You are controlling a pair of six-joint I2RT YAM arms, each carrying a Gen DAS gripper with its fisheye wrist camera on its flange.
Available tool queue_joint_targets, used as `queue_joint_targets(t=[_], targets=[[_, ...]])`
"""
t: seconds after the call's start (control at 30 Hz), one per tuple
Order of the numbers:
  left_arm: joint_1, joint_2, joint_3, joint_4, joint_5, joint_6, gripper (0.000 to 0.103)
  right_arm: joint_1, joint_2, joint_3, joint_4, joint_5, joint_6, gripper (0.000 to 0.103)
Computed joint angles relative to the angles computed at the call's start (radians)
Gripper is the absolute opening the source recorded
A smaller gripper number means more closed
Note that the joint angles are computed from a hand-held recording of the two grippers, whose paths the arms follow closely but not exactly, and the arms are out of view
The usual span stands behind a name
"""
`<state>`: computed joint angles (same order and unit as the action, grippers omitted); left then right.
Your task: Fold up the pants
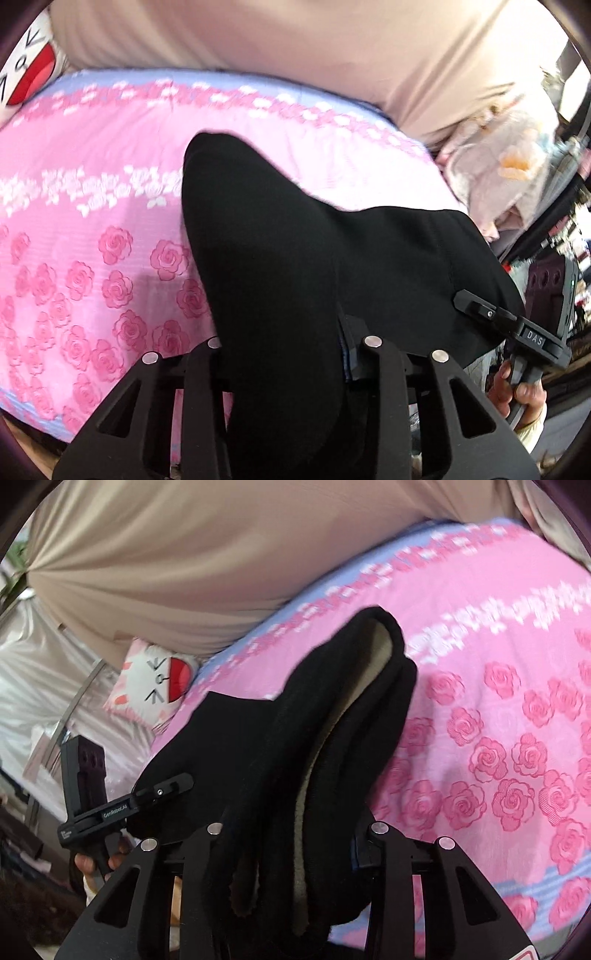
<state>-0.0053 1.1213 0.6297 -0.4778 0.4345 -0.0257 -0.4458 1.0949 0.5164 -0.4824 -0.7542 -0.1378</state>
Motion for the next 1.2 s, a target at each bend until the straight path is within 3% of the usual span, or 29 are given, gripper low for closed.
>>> queue_joint_targets(t=[0.1, 0.23, 0.33, 0.5, 0.67, 0.9, 1.03, 1.2], targets=[[0.012, -0.097, 0.009, -0.081, 0.03, 0.034, 0.033, -0.01, -0.098, 0.015, -0.095, -0.014, -0.03, 0.035], [0.008, -0.148, 0.047, -0.099, 0.039, 0.031, 0.033, -0.034, -0.2, 0.057, -0.169, -0.05, -0.052, 0.035], [0.014, -0.153, 0.095, -0.082, 0.045, 0.036, 0.033, -0.018, -0.222, 0.105, -0.149, -0.058, -0.027, 0.035], [0.01, -0.09, 0.195, 0.017, 0.011, 0.035, 0.033, 0.071, -0.174, 0.187, 0.002, -0.009, 0.059, 0.035], [-0.01, 0.009, 0.283, 0.142, -0.051, 0.024, 0.033, 0.153, -0.022, 0.281, 0.224, 0.045, 0.144, 0.035], [-0.025, 0.298, 0.465, 0.329, -0.121, 0.004, 0.033, 0.223, 0.282, 0.434, 0.512, 0.111, 0.232, 0.036], [-0.042, 0.501, 0.594, 0.418, -0.18, -0.007, 0.033, 0.227, 0.494, 0.548, 0.61, 0.121, 0.29, 0.035], [-0.047, 0.76, 0.807, 0.392, -0.203, -0.024, 0.033, 0.231, 0.739, 0.716, 0.644, 0.149, 0.308, 0.036]])
